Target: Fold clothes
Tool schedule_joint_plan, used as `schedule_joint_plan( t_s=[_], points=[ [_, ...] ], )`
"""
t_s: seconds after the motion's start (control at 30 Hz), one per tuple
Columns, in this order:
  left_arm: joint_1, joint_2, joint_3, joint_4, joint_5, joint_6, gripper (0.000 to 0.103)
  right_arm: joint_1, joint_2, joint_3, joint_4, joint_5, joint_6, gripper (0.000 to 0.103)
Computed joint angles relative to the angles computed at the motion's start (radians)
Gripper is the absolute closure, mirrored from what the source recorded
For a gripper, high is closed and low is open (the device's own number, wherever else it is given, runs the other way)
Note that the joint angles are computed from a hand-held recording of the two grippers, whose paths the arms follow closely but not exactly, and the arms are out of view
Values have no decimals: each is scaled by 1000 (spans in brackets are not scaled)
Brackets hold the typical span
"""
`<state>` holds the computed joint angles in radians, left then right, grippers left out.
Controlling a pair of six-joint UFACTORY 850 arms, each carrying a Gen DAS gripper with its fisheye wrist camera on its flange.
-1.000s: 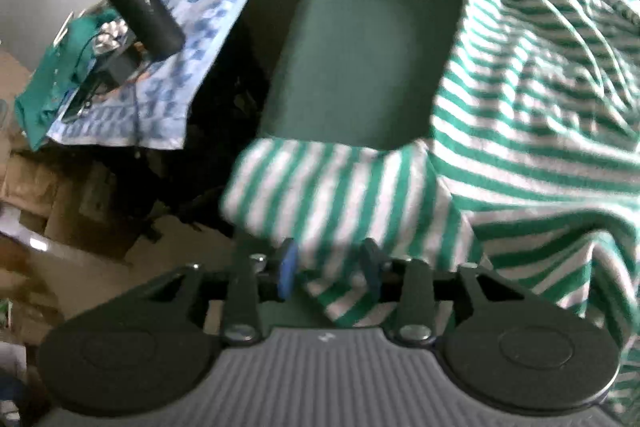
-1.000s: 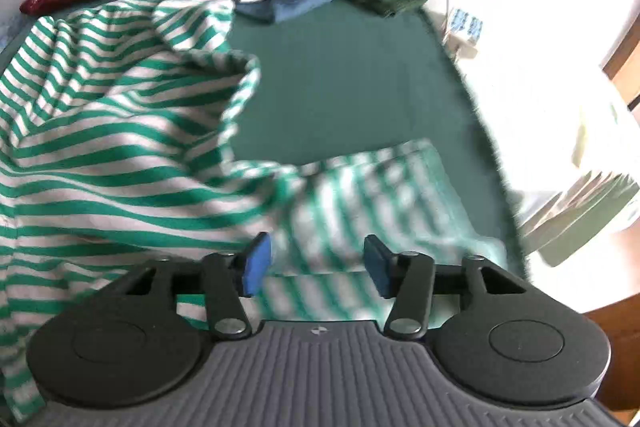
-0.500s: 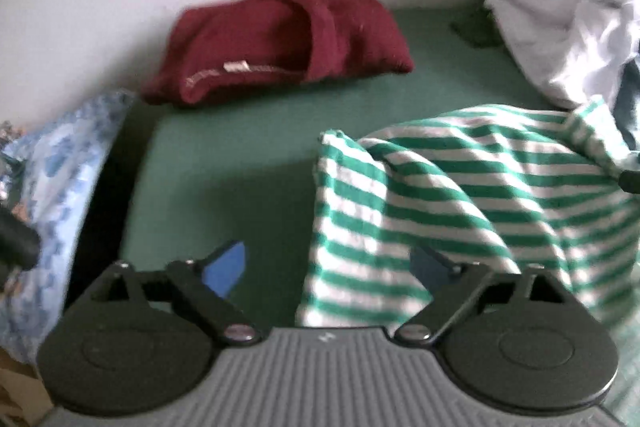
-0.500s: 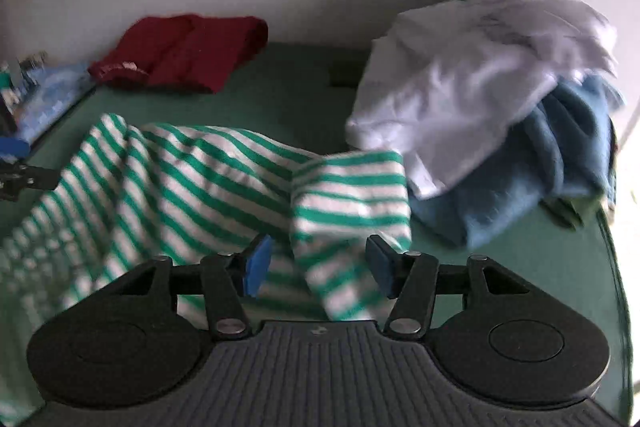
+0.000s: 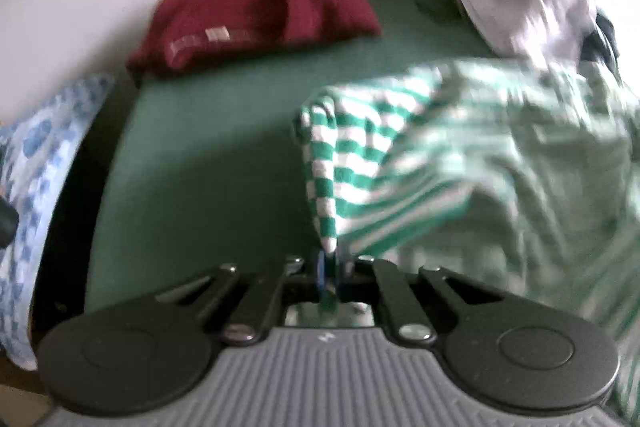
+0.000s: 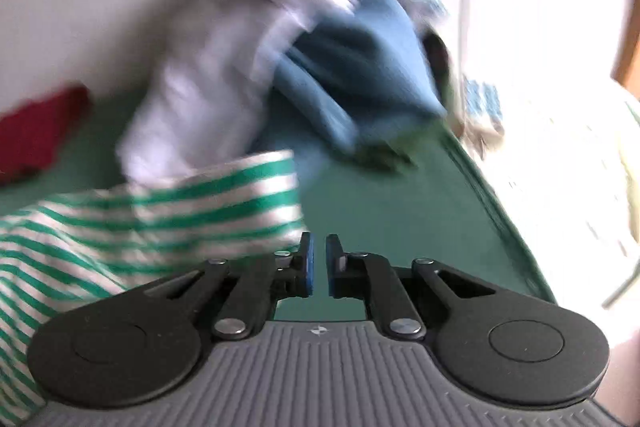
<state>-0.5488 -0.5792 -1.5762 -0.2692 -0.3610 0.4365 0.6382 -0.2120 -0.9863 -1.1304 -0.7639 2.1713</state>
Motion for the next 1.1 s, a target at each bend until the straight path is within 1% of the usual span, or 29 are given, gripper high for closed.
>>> schedule_joint_plan(
  t_s=[0.03, 0.07, 0.1, 0.13, 0.17, 0.2, 0.23, 0.27, 0.3, 0.33, 0.4, 0.43, 0.47, 0.5, 0.53, 0.57, 0.6, 0.63, 0.67, 0.73, 0.8, 0.87, 0.93, 0.97, 1.0, 1.1],
  points=[
    [7, 6, 1, -31, -20, 53, 89, -13, 19, 29, 11, 35, 20, 82],
    [14, 11, 1, -57, -41, 102, 79, -17, 45, 58, -16, 57, 82, 80],
    [22, 15, 0, -93, -58, 153, 42, -13, 62, 74, -61, 56, 139, 72],
    [34, 11, -17, -170, -57, 212, 26, -8, 77, 90, -104, 54, 195, 62],
    [45, 6, -34, -253, -53, 273, 9, -6, 81, 90, -139, 51, 215, 57],
    [53, -7, -59, -311, -32, 294, 5, -8, 82, 87, -184, 62, 234, 46],
    [61, -43, -114, -336, -52, 273, 4, -16, 77, 79, -224, 89, 251, 38],
    [69, -84, -178, -345, -84, 232, 5, -31, 65, 65, -254, 124, 260, 36],
    [79, -148, -271, -357, -158, 171, 5, -44, 58, 54, -258, 155, 247, 33],
    [88, -221, -376, -358, -242, 97, 5, -57, 37, 28, -226, 177, 199, 33],
    [88, -362, -582, -287, -375, -76, 14, -62, -19, -33, -136, 143, 80, 33],
    [83, -410, -649, -267, -409, -112, 8, -60, -46, -60, -104, 108, 27, 33],
    [75, -424, -674, -263, -406, -107, 17, -58, -74, -86, -77, 71, -22, 33],
    [68, -438, -696, -272, -405, -92, 39, -61, -88, -96, -62, 62, -52, 36],
    [65, -464, -737, -289, -446, -102, 53, -70, -85, -91, -66, 95, -56, 53],
    [62, -483, -766, -307, -476, -105, 78, -79, -82, -86, -69, 127, -60, 67],
    [54, -476, -752, -309, -469, -93, 93, -86, -81, -83, -71, 153, -64, 86],
    [45, -460, -724, -312, -445, -74, 97, -78, -74, -87, -91, 138, -65, 91],
    [34, -431, -679, -298, -385, -52, 97, -68, -68, -93, -109, 116, -69, 91],
    [24, -348, -568, -320, -247, 9, 97, -50, -54, -104, -170, 74, -62, 93],
    [20, -317, -549, -319, -128, 13, 97, -39, -41, -118, -253, 36, -34, 93],
    [7, -294, -533, -199, 0, -62, 97, -39, -38, -133, -333, -16, 17, 94],
    [-4, -282, -532, 0, 109, -218, 96, -37, -61, -159, -406, -110, 36, 94],
    [-7, -296, -552, 69, 116, -276, 94, -42, -80, -173, -423, -133, 32, 94],
    [-11, -313, -575, 136, 115, -330, 93, -47, -99, -188, -441, -156, 27, 94],
    [-36, -408, -674, 407, 32, -522, 92, -68, -186, -248, -407, -183, -51, 95]
  ],
)
